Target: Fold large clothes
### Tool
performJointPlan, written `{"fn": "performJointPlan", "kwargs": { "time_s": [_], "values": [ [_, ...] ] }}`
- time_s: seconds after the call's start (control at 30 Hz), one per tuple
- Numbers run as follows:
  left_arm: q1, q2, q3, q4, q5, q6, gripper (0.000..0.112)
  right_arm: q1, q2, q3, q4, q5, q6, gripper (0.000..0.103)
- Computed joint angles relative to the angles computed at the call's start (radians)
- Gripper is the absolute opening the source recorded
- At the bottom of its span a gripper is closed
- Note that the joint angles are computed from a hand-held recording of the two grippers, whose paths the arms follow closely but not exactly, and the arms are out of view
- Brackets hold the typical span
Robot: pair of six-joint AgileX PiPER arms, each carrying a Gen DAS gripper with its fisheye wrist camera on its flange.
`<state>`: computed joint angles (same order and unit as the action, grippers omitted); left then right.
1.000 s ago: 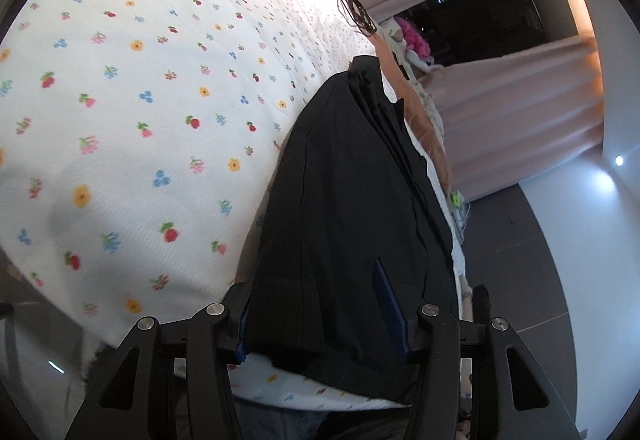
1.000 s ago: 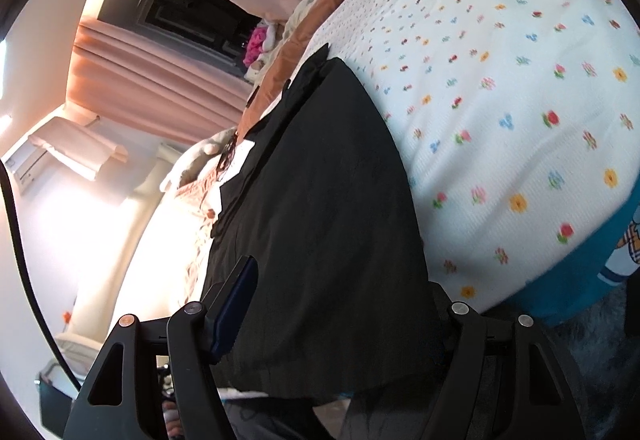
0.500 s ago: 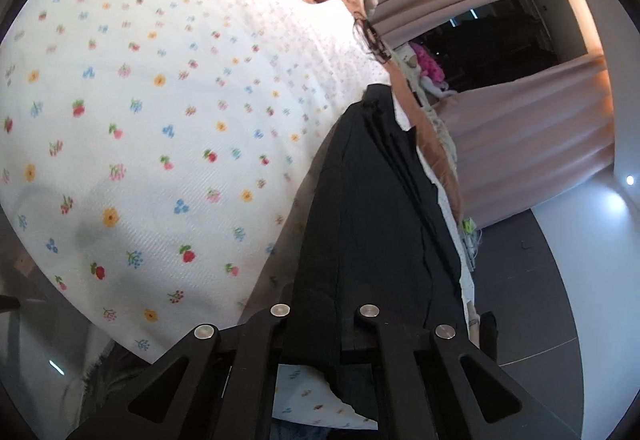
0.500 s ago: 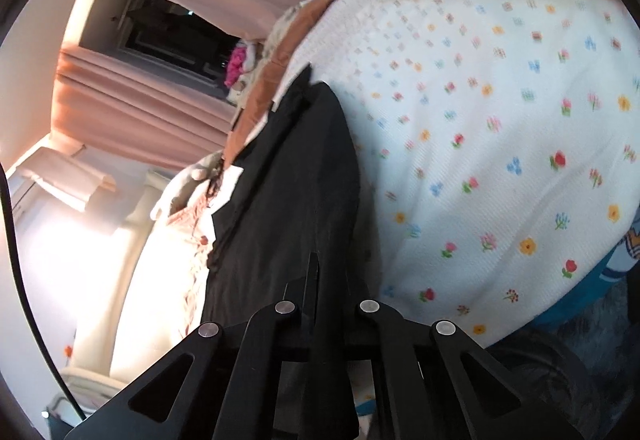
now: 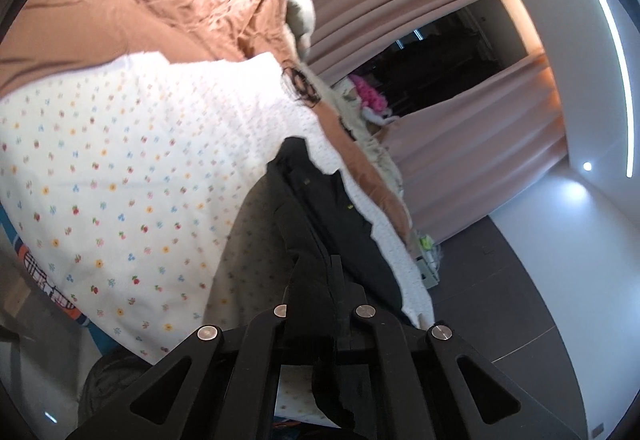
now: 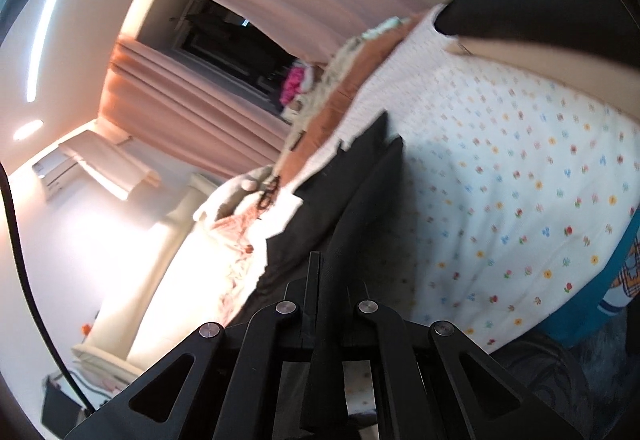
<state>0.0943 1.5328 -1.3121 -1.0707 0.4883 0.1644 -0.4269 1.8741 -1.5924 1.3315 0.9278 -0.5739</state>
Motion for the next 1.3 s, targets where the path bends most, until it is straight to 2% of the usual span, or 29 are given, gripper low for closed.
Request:
{"fn": "performJointPlan", "kwargs": {
  "time_s": [0.23,0.5,0.73,0.87,1.03,1.2,1.3],
  "values": [
    [-0.026,-0.157,-0.042,0.148,0.006,-0.161,0.002,-0.059,-0.135,0.035,0.056,0.06,-0.014,0.004],
    [-0.05,-0.298,-0.127,0.426,0.096,-0.506,0.002,-0.138,-0.279,0.049,0.052,0.126,0.063,0.004],
    [-0.083,-0.376,-0.164,0.558,0.121,-0.654,0.002,-0.176,-0.352,0.037,0.055,0.16,0.11,0.004],
    [-0.083,-0.362,-0.188,0.597,0.119,-0.675,0.002,-0.16,-0.344,0.001,0.061,0.15,0.117,0.004],
    [-0.043,-0.295,-0.207,0.512,0.121,-0.612,0.002,-0.116,-0.286,-0.074,0.011,0.112,0.153,0.004],
    [-0.025,-0.169,-0.325,0.486,0.156,-0.604,0.002,-0.05,-0.171,-0.241,-0.081,0.074,0.256,0.004],
    [-0.025,-0.091,-0.434,0.506,0.178,-0.617,0.002,-0.02,-0.08,-0.408,-0.156,0.078,0.36,0.004]
  ]
}}
